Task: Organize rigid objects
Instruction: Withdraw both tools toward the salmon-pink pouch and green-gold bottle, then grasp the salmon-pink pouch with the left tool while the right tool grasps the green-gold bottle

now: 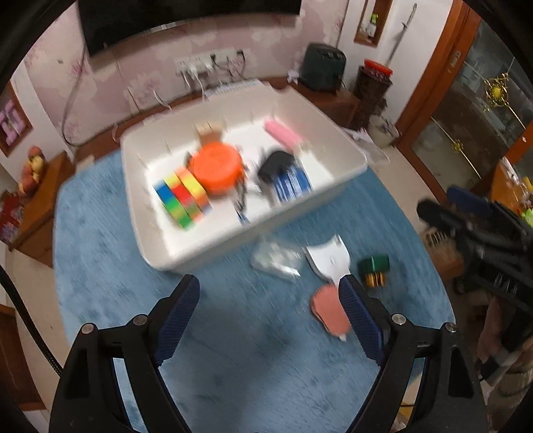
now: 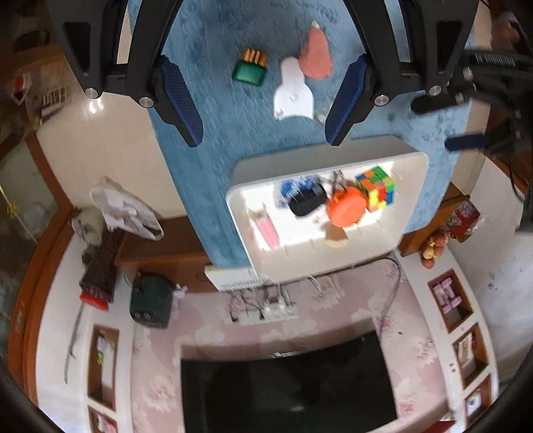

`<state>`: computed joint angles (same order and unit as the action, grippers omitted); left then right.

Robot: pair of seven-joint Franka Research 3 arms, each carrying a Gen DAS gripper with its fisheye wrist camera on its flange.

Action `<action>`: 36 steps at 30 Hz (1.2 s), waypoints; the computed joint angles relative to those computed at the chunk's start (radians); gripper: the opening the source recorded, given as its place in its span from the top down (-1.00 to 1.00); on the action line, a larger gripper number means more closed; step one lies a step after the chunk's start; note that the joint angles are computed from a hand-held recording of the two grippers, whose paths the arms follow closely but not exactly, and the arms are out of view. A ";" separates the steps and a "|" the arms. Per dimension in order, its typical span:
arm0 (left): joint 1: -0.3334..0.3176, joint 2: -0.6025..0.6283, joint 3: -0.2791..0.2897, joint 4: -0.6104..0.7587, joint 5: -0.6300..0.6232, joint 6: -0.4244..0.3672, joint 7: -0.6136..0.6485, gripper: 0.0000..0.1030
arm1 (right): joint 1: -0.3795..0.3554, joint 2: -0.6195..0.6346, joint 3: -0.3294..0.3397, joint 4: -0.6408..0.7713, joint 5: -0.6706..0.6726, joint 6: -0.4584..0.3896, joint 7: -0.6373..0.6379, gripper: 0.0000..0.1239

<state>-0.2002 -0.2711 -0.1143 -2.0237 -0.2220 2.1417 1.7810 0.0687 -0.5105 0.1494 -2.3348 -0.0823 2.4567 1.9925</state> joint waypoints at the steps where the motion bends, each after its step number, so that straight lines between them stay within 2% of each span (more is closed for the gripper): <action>1: -0.003 -0.006 -0.002 -0.016 -0.006 -0.007 -0.005 -0.70 | -0.004 -0.001 0.001 -0.006 -0.003 -0.009 0.005 -0.24; 7: -0.034 -0.008 -0.023 -0.090 -0.030 -0.025 -0.019 -0.70 | 0.012 0.029 -0.039 -0.045 0.062 -0.077 0.000 -0.24; 11: -0.056 0.011 -0.023 -0.106 -0.094 -0.025 -0.028 -0.70 | 0.035 0.038 -0.079 -0.088 0.155 -0.074 -0.019 -0.20; 23: -0.058 0.063 -0.046 -0.141 -0.131 -0.011 -0.105 -0.70 | 0.056 0.113 -0.105 -0.079 0.268 -0.103 -0.104 0.00; 36: -0.052 0.078 -0.054 -0.145 -0.083 0.022 -0.173 -0.70 | 0.064 0.194 -0.076 0.008 0.204 -0.184 -0.040 0.02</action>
<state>-0.2526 -0.1936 -0.1680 -2.1686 -0.3047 2.1638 1.6085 0.1325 -0.3162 0.0731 -2.3264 0.1218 2.2723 1.9521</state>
